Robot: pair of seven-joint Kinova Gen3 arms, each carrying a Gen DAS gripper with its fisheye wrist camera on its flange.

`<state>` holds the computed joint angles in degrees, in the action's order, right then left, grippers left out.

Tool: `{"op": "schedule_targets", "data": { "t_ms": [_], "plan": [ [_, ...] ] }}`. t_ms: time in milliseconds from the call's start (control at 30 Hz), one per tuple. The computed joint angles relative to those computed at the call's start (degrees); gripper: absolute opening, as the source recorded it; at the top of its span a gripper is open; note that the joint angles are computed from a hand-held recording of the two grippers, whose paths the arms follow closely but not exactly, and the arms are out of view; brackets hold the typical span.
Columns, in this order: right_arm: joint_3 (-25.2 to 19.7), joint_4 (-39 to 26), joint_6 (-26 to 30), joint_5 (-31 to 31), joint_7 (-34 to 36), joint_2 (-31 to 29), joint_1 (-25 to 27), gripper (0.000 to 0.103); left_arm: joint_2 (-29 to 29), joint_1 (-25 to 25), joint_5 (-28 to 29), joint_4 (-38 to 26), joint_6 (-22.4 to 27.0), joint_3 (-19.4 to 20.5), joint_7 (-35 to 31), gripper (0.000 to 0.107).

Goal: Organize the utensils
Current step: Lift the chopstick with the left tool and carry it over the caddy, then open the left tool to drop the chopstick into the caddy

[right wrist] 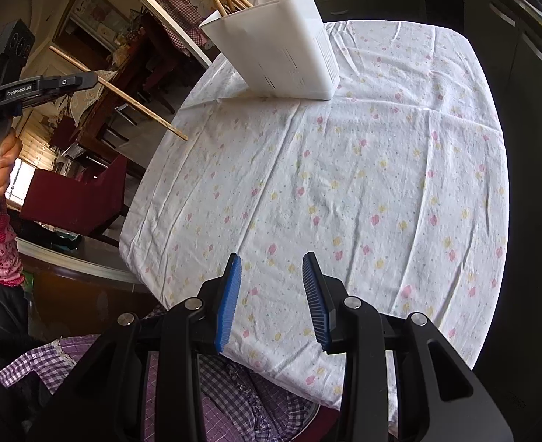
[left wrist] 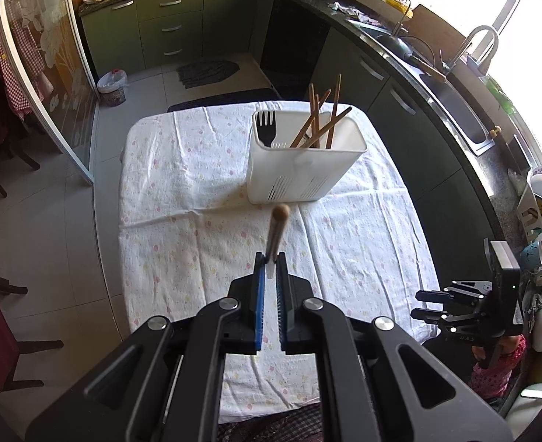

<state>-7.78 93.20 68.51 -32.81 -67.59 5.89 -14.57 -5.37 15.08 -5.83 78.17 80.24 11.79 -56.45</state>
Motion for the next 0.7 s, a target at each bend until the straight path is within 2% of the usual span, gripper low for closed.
{"op": "schedule_targets", "data": {
  "t_ms": [300, 467, 700],
  "plan": [
    [1.0, 2.1, -0.3, -2.2, 1.9, 0.1, 2.1, 0.035, 5.4, 3.4, -11.9, -17.6, 6.7, 2.3, 2.4, 0.006],
    [1.2, 3.2, -0.5, -3.2, 2.6, 0.2, 2.9, 0.035, 9.8, 5.8, -15.8, -23.6, 7.0, -0.2, 1.8, 0.006],
    [2.0, 4.6, -0.3, -3.8, 3.1, 0.1, 4.3, 0.035, 14.4, 5.2, -11.5, -25.1, 4.6, -4.5, -1.4, 0.006]
  ]
}}
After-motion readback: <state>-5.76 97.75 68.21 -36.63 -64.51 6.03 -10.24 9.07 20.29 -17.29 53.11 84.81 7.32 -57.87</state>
